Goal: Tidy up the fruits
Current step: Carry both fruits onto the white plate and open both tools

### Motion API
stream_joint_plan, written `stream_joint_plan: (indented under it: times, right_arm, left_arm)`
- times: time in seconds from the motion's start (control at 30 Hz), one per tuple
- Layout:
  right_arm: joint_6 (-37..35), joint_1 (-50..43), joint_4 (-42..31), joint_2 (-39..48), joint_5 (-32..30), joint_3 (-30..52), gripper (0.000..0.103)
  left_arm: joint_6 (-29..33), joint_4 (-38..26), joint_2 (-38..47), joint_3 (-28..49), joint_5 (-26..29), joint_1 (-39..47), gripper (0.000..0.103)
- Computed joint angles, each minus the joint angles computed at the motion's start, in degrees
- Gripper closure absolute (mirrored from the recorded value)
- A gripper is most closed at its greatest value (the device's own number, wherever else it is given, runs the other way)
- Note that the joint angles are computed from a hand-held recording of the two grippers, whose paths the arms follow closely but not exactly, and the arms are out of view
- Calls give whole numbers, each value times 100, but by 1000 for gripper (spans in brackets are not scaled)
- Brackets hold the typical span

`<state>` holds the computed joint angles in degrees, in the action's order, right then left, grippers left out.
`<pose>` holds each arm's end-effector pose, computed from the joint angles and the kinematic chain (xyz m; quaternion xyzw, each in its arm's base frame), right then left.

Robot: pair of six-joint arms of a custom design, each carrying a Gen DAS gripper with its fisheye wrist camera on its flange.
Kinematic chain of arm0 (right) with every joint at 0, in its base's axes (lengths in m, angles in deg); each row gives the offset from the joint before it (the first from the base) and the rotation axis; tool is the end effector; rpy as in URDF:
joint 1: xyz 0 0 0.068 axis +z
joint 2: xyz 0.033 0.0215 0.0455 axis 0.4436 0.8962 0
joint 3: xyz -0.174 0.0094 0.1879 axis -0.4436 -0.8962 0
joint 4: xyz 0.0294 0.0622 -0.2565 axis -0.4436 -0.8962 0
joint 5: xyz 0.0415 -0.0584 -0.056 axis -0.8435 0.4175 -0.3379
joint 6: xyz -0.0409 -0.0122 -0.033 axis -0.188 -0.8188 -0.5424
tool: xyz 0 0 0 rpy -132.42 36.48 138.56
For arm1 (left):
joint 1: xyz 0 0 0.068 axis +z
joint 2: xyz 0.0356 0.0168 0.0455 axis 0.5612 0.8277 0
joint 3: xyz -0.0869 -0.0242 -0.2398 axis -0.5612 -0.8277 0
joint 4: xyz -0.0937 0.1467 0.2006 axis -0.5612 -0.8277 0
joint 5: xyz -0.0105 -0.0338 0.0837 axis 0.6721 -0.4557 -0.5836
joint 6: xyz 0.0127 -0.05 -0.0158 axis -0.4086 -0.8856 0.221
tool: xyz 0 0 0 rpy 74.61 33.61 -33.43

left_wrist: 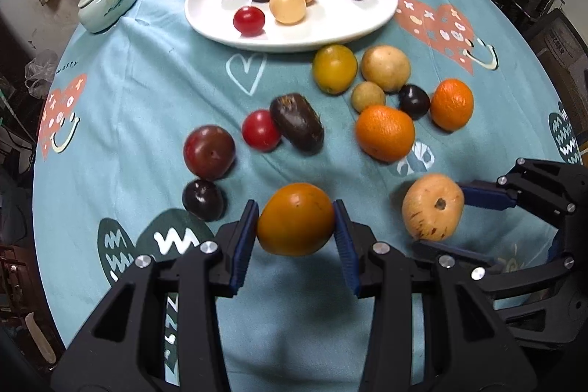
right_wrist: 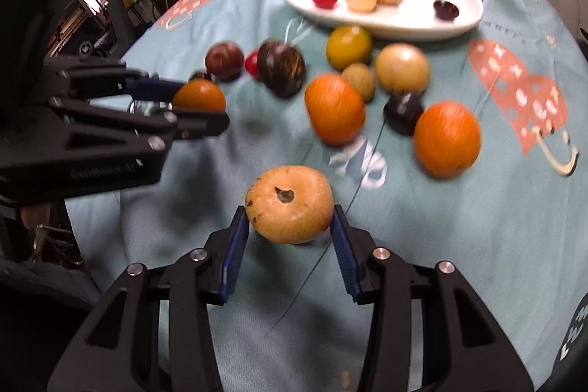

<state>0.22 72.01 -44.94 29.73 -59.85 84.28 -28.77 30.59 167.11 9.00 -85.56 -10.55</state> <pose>0.1627 0.1710 0.1108 -0.2129 0.9427 0.1756 0.1873 0.2026 -0.1904 0.1295 0.1405 0.9745 -0.0051 0.1750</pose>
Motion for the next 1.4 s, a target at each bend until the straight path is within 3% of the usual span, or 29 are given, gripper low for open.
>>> stream_joint_plan:
  times: [0.33, 0.6, 1.0, 1.3, 1.37, 1.4]
  right_arm:
    - [-633, -1134, -161, -299, 245, 850, 57]
    - [-1084, -1893, -32, 305, 97, 1740, 57]
    - [-1320, -2358, 114, 1932, -138, 2902, 57]
    - [-1595, -2483, -373, 3724, -34, 4662, 57]
    - [-1609, -2504, -531, 4006, 0, 5014, 55]
    - [-1587, -2497, -629, 4099, 102, 5156, 44]
  left_arm:
    - [667, -42, 219, 1282, -45, 757, 61]
    - [914, -134, 919, 2550, -51, 1255, 61]
    - [896, -326, 2500, 3841, 170, 1626, 61]
    - [935, -797, 3810, 5256, 159, 1852, 61]
    - [881, -805, 3930, 5374, 80, 1875, 61]
    - [866, -745, 3919, 5343, 56, 1892, 59]
